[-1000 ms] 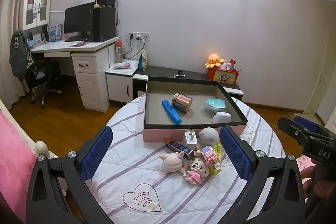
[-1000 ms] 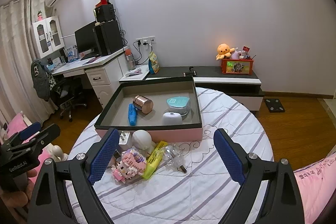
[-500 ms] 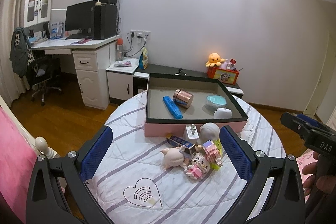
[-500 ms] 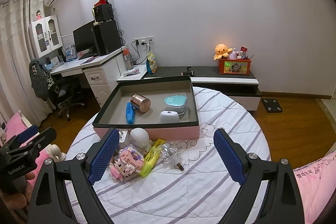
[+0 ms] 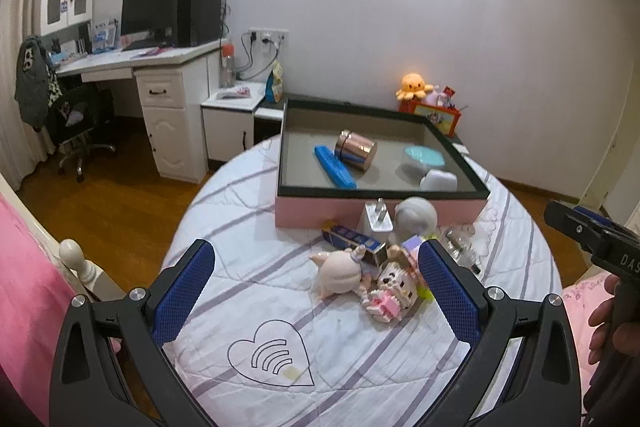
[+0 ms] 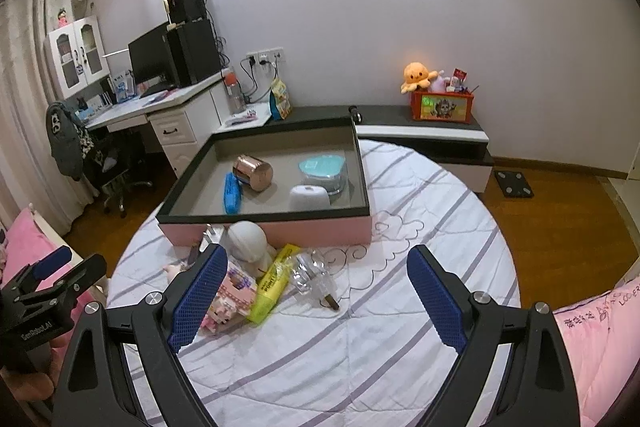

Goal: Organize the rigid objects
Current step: 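Grasp the pig figurine with the left tool while the right tool grasps the clear bottle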

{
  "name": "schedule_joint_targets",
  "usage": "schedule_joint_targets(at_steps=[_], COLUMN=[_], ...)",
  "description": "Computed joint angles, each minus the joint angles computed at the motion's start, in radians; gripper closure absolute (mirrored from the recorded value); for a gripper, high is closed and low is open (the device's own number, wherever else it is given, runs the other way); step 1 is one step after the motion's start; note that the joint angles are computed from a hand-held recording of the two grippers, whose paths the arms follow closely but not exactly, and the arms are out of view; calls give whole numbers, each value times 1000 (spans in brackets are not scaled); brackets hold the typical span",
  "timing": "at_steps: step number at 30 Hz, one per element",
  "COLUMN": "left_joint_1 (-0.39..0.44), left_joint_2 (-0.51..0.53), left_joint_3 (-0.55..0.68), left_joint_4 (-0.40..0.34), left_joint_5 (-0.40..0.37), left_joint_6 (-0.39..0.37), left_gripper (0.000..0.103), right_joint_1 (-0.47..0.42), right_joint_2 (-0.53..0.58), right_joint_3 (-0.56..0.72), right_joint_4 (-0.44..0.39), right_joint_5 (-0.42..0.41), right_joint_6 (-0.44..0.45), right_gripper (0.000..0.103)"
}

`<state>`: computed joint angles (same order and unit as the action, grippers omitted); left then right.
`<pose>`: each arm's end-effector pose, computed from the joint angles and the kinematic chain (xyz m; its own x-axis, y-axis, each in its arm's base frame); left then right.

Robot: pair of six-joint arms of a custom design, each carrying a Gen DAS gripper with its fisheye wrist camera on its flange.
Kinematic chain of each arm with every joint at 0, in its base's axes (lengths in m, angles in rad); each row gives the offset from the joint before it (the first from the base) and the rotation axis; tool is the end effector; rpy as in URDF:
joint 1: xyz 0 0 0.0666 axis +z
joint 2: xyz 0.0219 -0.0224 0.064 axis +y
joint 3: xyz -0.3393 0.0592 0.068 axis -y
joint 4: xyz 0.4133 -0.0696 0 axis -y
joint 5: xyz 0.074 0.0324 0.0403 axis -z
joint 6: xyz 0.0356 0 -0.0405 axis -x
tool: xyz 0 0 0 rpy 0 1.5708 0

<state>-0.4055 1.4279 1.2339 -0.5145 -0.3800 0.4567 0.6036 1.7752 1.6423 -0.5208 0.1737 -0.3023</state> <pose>0.4899 -0.1964 0.3266 -0.5841 -0.1949 -0.7879 -0.1672 0.9788 -0.1182 0.5417 0.3655 0.3278 -0.6108 -0.0649 -0.7891 -0.2768 0.9512 0.1360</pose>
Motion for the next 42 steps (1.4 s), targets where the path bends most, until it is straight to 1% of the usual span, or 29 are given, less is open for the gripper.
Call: schedule_joint_targets(at_steps=[4,14,22,27,34,36,37,38,39,41,42], left_joint_1=[10,32,46,52,66,69,71,72,74,78,78], left_joint_2=[37,126,180,218,265,274,279,282,283,282,281], left_joint_3=[14,52,88,118,155,163,167,170,170,165,164], left_joint_4=[-12,-47,-62,-69,-68,-62,-58,-56,-48,-31,-23], left_joint_5=[29,68,99,122,167,182,190,198,212,240,254], left_joint_6=[9,19,14,14,21,19,16,13,10,2,-6], left_gripper=[0,0,0,0,0,2,3,3,4,9,13], right_joint_1=[-7,-26,-37,-39,-47,-49,-49,-50,-50,-52,-52], right_joint_2=[33,141,227,281,334,343,348,353,355,359,362], right_joint_3=[25,112,196,256,311,318,325,332,334,342,345], right_joint_4=[-31,-113,-158,-189,-212,-212,-215,-216,-212,-208,-208], right_joint_5=[-15,-58,-109,-131,-156,-161,-163,-163,-165,-176,-175], right_joint_6=[-9,-17,-12,1,13,17,21,27,33,37,41], right_gripper=[10,10,10,10,10,13,16,22,24,32,33])
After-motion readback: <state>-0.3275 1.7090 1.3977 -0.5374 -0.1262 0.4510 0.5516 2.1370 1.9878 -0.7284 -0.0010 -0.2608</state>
